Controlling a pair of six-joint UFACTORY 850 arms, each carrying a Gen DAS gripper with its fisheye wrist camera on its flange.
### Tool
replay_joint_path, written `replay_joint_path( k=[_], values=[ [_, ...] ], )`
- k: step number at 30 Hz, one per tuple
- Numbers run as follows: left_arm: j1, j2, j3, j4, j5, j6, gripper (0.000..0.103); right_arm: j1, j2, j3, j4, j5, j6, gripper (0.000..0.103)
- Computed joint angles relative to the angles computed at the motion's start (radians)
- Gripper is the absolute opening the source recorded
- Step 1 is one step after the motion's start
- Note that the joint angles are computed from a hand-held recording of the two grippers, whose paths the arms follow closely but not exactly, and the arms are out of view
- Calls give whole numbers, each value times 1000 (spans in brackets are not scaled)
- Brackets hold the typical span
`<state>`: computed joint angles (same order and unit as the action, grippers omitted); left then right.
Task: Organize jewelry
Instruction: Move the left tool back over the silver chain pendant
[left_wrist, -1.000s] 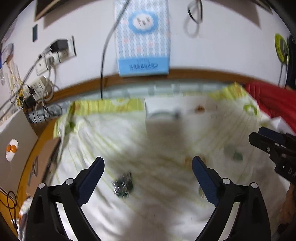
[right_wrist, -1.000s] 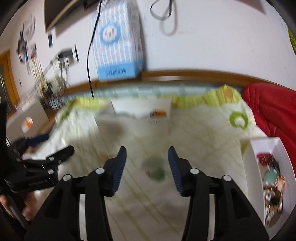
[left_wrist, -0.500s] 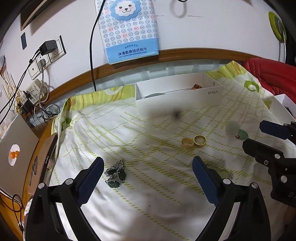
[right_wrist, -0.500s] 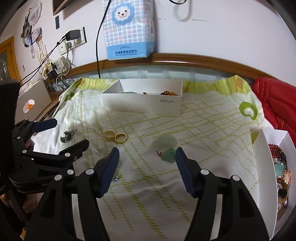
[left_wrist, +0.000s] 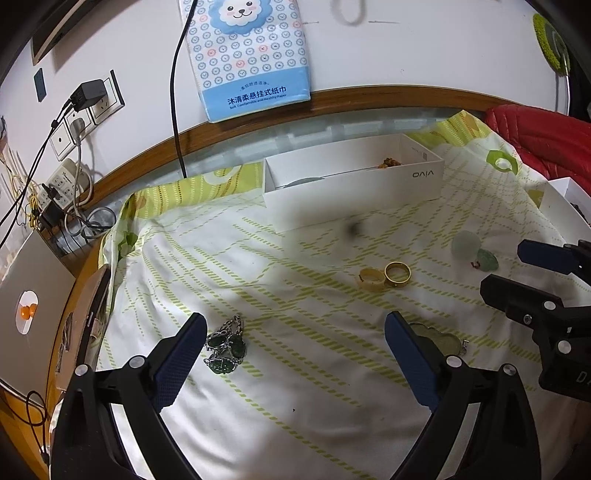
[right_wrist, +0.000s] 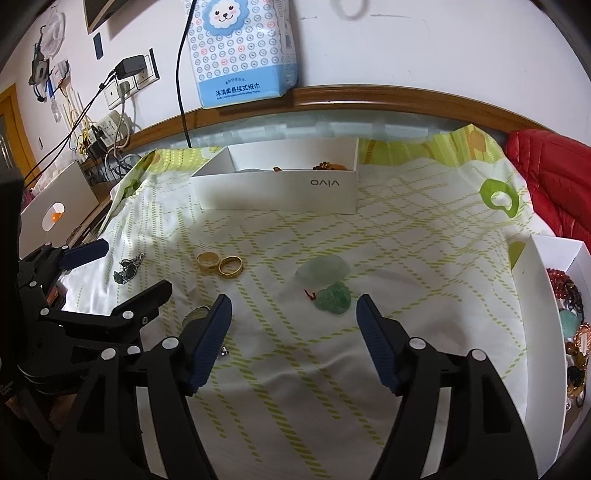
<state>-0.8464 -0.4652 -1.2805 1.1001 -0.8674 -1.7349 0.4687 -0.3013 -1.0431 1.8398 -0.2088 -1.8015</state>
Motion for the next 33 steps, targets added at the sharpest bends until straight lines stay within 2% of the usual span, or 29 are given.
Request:
replay_joint_path(
  k=[13, 18, 20, 23, 27, 30, 33],
  values=[
    [-4, -2, -3, 0, -6, 6, 98, -10, -15, -16, -144, 2, 165, 72],
    [42, 55, 62, -9, 33, -72, 98, -18, -20, -22, -175, 6, 216, 74],
    [80, 102, 116, -23, 73, -154, 98, -25, -20, -21, -166, 10, 224, 76],
    [149, 193, 227, -19, 193, -327, 98, -33, -22, -24, -203, 12, 274, 77],
    [186, 250, 301, 41, 281, -477, 98, -44, -34, -37, -322, -8, 412, 80],
    [182, 242, 288, 38, 290, -441, 98, -52, -35, -36, -303, -18, 410, 83],
    [159, 216, 252, 43, 268, -372, 98, -57, -38, -39, -319, -23, 428, 83]
  ],
)
